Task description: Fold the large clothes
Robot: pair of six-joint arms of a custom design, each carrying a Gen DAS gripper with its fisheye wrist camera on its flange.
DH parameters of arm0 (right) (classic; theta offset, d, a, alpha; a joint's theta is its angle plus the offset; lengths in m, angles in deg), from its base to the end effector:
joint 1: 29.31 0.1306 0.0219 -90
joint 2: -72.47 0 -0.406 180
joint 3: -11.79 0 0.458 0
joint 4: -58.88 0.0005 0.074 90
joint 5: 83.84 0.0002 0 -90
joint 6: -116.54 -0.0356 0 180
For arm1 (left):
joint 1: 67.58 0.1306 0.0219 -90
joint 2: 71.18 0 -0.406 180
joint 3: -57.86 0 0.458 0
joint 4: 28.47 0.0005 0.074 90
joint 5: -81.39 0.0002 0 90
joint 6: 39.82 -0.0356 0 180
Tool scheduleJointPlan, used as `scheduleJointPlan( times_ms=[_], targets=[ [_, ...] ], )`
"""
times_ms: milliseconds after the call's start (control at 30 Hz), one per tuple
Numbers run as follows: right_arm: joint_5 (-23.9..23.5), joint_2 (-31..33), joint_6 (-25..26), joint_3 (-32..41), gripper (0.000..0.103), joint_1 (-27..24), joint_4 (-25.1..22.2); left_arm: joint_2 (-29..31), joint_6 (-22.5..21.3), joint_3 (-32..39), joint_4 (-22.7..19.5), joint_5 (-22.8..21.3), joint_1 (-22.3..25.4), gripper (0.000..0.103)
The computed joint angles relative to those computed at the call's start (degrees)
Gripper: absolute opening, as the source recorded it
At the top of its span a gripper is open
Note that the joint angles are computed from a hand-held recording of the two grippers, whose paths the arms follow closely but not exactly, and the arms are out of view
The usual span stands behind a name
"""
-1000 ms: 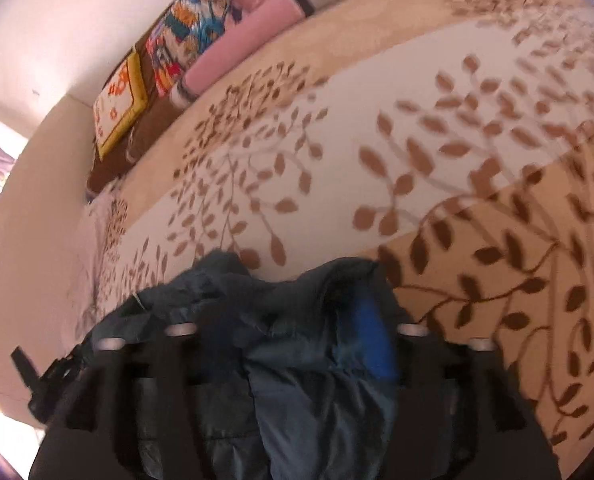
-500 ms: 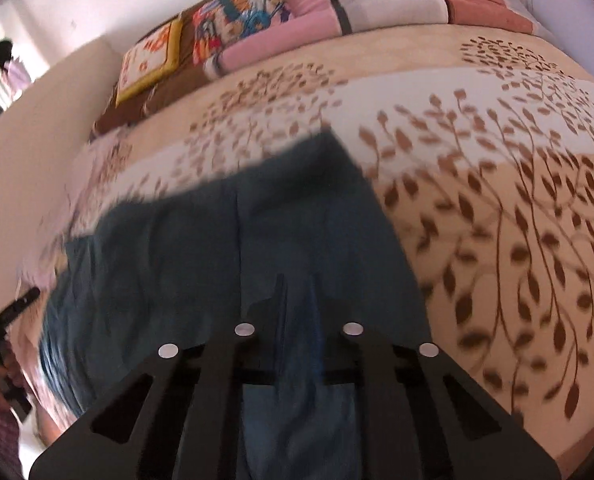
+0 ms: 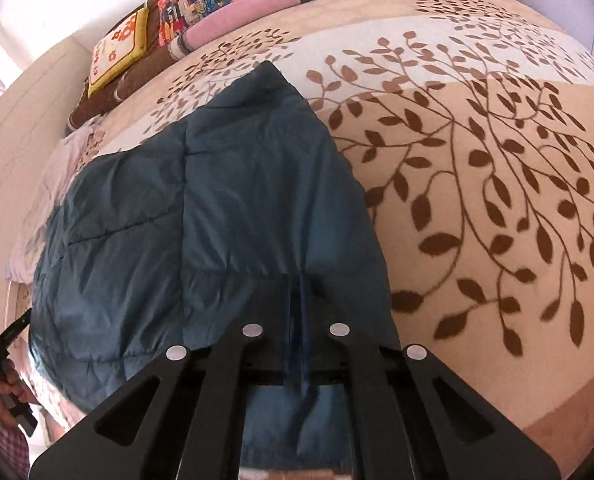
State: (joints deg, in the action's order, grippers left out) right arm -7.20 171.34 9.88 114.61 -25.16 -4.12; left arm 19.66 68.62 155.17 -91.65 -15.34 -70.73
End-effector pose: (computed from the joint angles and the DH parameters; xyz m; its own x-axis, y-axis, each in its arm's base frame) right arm 0.5950 0.0509 0.4700 -0.8736 0.2163 -0.4359 0.0642 0.9392 0.3373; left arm 0.5422 -0.0262 0.4966 -0.7887 -0.2712 -0.5517 -0.2732 0.9586 -0.0807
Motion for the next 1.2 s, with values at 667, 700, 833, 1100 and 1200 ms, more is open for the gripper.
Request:
scheduleJointPlan(
  times_ms=[667, 700, 833, 1100, 1200],
  targets=[
    [-14.92, -17.45, -16.9, -21.28, 0.08, -3.58, 4.44, -11.5, 22.29, -17.01, 4.04, 19.97, 4.02, 0.081],
    [-15.35, -17.08, -18.0, -21.33, 0.08, -3.17, 5.35, -10.94, 23.81, -17.2, 5.13, 20.81, 3.94, 0.081],
    [-16.53, -15.54, -21.81, -21.04, 0.08, -2.2, 8.64, -9.25, 27.89, -17.48, 8.19, 21.8, 3.33, 0.083],
    [-12.34, -12.41, -25.12, -19.24, 0.073, -0.91, 13.16, -7.09, 30.56, -16.33, 13.66, 24.17, 3.04, 0.068],
    [-12.84, -11.14, -25.33, -18.36, 0.049, -1.27, 14.08, -7.44, 28.79, -15.76, 14.24, 23.44, 2.8, 0.036]
  ],
)
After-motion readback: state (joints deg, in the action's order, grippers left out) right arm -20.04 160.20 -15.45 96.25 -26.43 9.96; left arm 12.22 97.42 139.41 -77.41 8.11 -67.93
